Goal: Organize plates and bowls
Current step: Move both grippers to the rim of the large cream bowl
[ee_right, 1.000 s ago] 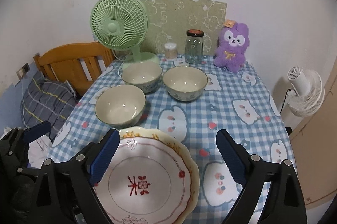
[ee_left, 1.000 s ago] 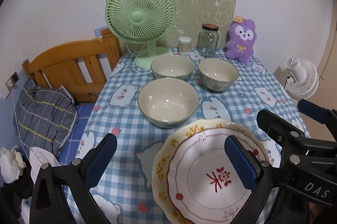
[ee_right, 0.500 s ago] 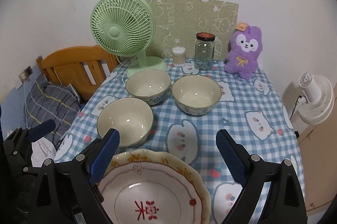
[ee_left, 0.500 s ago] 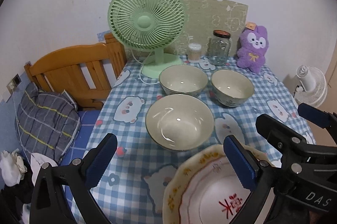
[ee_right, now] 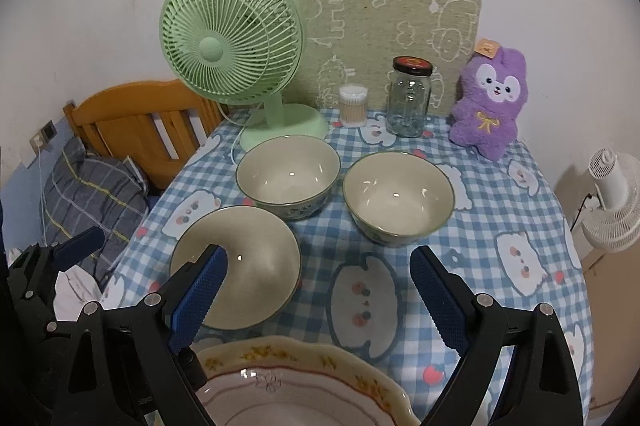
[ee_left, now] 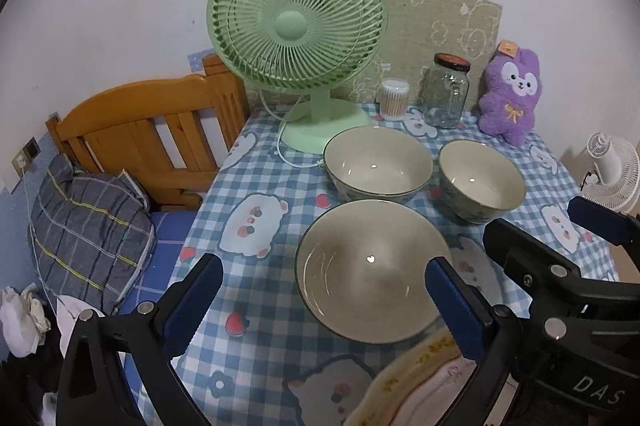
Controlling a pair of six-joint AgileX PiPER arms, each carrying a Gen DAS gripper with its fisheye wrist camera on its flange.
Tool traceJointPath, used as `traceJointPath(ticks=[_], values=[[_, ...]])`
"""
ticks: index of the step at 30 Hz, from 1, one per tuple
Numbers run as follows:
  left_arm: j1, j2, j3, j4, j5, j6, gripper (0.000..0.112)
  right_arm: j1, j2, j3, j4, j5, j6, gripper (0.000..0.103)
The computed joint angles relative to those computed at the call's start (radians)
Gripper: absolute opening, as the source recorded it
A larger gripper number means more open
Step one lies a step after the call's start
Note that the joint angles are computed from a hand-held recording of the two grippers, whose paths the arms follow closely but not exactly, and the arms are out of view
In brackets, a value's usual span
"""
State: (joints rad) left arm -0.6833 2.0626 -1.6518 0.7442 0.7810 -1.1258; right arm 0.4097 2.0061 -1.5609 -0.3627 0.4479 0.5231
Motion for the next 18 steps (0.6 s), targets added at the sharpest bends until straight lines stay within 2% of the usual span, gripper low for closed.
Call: traceJointPath(ticks=[7, 11, 16, 18], values=[[0.061, 0.064, -0.059, -0.099, -0.025, 0.088, 0.098, -0.017, 0.122, -0.150, 0.112, 0.062, -0.088, 0.091], [0.069, 0.089, -0.069, -0.076, -0.033, 0.083, 0.095, -0.025, 0.183, -0.221, 0.166, 0.095, -0.130, 0.085], [0.096, 0.122, -0.095, -0.145, -0.051, 0.144, 0.081, -0.023, 0.255, -0.306, 0.187, 0.128, -0.160, 0.082], [0.105, 0.137, -0.107, -0.161, -0.050, 0.159, 0.077, -0.027, 0.282, -0.342, 0.210, 0.146, -0.183, 0.075]])
